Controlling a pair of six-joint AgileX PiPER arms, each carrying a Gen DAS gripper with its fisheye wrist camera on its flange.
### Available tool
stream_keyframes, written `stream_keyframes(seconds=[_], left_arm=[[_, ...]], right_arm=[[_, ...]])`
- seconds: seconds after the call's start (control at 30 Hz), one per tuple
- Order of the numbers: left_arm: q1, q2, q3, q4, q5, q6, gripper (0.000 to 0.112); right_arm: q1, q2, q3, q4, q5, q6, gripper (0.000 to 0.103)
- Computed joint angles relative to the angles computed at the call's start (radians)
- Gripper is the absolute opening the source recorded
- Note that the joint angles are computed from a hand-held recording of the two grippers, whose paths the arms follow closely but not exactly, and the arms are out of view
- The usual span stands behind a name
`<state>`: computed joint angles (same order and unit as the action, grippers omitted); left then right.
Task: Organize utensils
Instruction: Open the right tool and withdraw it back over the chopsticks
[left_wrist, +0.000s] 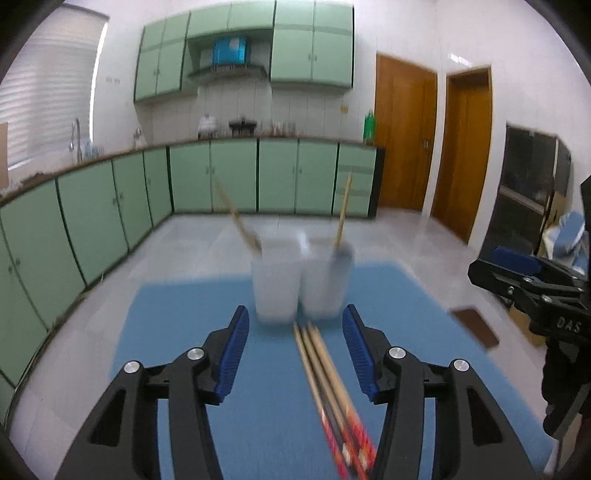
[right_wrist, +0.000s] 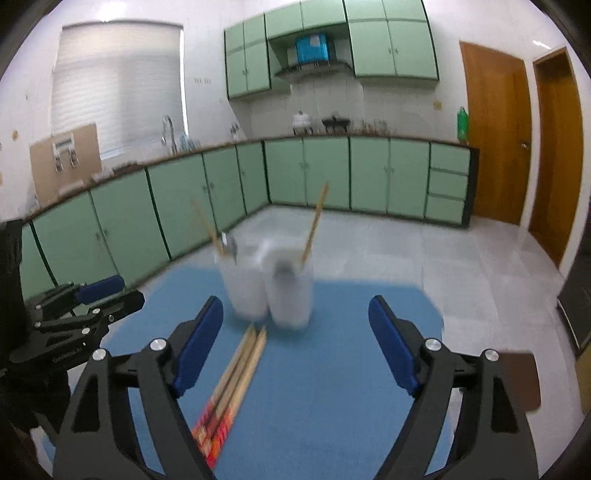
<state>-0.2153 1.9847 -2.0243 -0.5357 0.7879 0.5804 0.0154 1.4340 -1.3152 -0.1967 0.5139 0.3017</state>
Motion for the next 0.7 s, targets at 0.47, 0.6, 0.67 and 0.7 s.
stream_keyframes(seconds=[0.47, 0.6, 0.67, 0.7], left_arm=[[0.009, -0.063, 0.394, 0.057, -0.081, -0.001, 0.052], [0.012, -0.061, 0.400, 0.079, -0.059, -0.027, 0.052], [0.010, -0.060, 0.408, 0.101, -0.060, -0.038, 0.052], [0.011, -0.057, 0.408, 0.108, -0.053, -0.043, 0.052]], right_arm=[[0.175, 0.017, 0.282, -0.026, -0.006, 0.182, 0.078], [0.207, 0.030, 0.287, -0.033, 0.013, 0.203, 0.076], [0.224, 0.040, 0.284, -0.042, 0.023, 0.218, 0.074], [0.234, 0.049, 0.278, -0.057, 0.033, 0.234, 0.074]])
